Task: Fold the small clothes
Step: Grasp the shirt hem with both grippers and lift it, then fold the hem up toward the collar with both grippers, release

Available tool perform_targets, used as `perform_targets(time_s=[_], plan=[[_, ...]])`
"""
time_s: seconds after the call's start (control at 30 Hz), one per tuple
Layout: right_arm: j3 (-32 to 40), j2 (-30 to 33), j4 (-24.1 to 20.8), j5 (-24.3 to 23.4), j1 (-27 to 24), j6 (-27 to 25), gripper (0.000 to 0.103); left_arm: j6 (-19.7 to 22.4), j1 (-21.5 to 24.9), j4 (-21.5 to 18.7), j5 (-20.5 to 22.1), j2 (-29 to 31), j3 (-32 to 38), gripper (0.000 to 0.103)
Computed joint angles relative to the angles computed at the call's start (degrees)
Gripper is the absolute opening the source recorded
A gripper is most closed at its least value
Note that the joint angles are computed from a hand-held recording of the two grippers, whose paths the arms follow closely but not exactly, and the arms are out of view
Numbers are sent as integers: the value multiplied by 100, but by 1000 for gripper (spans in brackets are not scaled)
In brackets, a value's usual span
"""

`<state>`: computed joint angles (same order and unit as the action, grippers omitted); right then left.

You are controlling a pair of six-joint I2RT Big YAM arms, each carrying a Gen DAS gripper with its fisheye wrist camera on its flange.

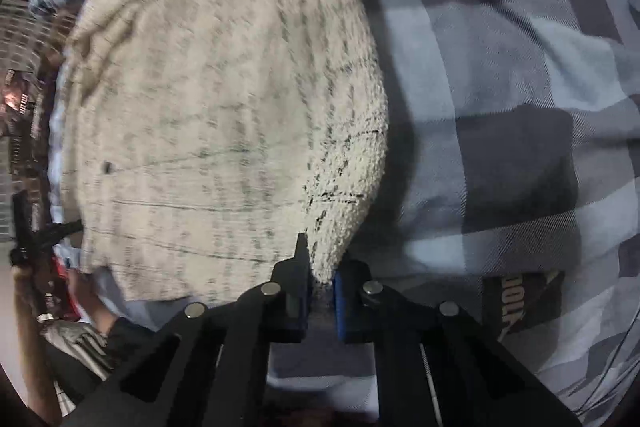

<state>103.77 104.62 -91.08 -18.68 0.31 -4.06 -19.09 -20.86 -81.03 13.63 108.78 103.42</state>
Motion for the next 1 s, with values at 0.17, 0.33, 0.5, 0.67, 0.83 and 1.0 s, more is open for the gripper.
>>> perform_targets(time_s=[0.17, 0.33, 0.5, 0.67, 0.83, 1.0], plan=[[-33, -449, 411, -1431, -249, 624, 5, -426, 121, 630, 207, -608, -254, 9], [-524, -1101, 1654, -2989, -394, 1753, 5, -1009, 314, 1619, 811, -1378, -937, 9], [-783, -1635, 2435, -3576, -316, 2584, 4, -1237, 117, 1983, 677, -1998, -1230, 8], [-722, -2007, 3349, -4099, -404, 3227, 4, -1158, 117, 1860, 572, -2643, -1143, 8], [-792, -2560, 3280, -4245, -695, 3017, 4, -1412, 82, 1810, 471, -3614, -1375, 8], [-1145, -3219, 2907, -4683, -1185, 2478, 4, -1885, -213, 1852, 372, -4789, -2091, 8]])
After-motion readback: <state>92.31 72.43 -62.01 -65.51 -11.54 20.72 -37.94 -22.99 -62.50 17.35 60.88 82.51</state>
